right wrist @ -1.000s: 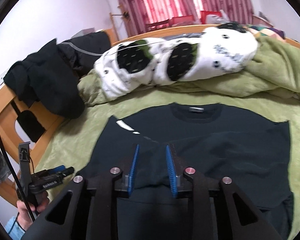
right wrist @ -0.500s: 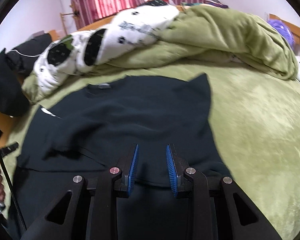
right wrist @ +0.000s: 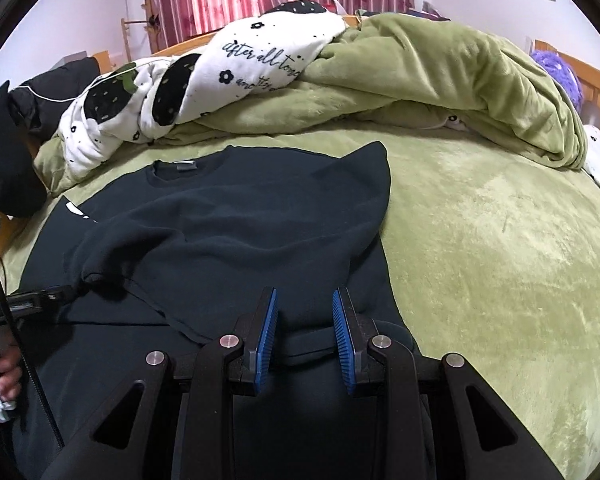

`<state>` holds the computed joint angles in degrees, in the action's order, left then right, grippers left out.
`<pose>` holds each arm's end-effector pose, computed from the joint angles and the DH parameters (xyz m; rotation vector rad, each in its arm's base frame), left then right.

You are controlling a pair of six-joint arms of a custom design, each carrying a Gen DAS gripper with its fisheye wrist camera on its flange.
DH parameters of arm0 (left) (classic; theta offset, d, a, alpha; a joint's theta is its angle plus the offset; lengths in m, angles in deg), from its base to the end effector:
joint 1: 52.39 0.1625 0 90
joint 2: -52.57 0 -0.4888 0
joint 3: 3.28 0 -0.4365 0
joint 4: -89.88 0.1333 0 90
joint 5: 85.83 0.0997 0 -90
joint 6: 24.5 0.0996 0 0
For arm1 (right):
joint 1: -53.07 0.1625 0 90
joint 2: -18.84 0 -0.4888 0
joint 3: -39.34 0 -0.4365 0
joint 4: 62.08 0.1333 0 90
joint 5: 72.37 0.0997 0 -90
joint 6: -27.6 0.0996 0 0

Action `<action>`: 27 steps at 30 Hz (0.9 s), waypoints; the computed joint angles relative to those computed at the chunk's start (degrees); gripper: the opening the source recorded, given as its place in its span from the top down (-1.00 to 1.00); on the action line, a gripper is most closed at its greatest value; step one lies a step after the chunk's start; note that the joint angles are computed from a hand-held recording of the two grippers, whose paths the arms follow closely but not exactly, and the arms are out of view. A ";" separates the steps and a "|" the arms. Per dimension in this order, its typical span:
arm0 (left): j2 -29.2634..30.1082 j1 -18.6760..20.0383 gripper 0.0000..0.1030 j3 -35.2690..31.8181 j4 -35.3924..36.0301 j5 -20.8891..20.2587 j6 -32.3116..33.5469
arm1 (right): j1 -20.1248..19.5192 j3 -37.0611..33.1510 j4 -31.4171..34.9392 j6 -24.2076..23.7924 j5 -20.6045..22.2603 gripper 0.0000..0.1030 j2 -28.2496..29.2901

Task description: Fold small clothes

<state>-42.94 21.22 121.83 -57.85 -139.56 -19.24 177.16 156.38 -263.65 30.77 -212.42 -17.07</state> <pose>0.0551 -0.4940 0.4096 0.2653 2.4681 -0.6955 0.3731 -0.4497 0.0133 0.3328 -2.3031 0.9394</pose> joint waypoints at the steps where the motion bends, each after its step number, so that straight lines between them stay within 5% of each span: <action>1: 0.13 -0.27 -0.03 0.10 -0.19 0.57 -0.42 | -0.08 0.24 -0.08 0.08 0.55 0.45 -0.19; 2: 0.07 -0.33 -0.01 0.17 -0.63 0.59 -0.39 | -0.13 0.36 -0.13 0.15 0.84 0.45 -0.25; 6: -0.89 -0.81 0.75 0.87 -3.05 0.36 1.32 | -0.39 0.62 -0.13 0.05 0.94 0.45 -0.30; 7: -1.52 -0.87 0.79 1.08 -3.54 0.04 1.84 | -0.37 0.64 -0.15 0.04 0.64 0.45 -0.28; 18: -6.59 -3.95 0.82 -0.58 -6.23 3.92 7.69 | -0.45 1.23 0.04 2.63 1.20 0.45 -0.91; 25: -6.20 -1.35 0.86 0.22 -10.17 8.25 12.63 | -1.24 1.42 2.04 4.45 1.64 0.45 -1.46; 27: -6.22 0.70 0.86 -0.59 -8.95 6.39 11.48 | -1.61 1.26 3.44 5.22 1.20 0.45 -1.36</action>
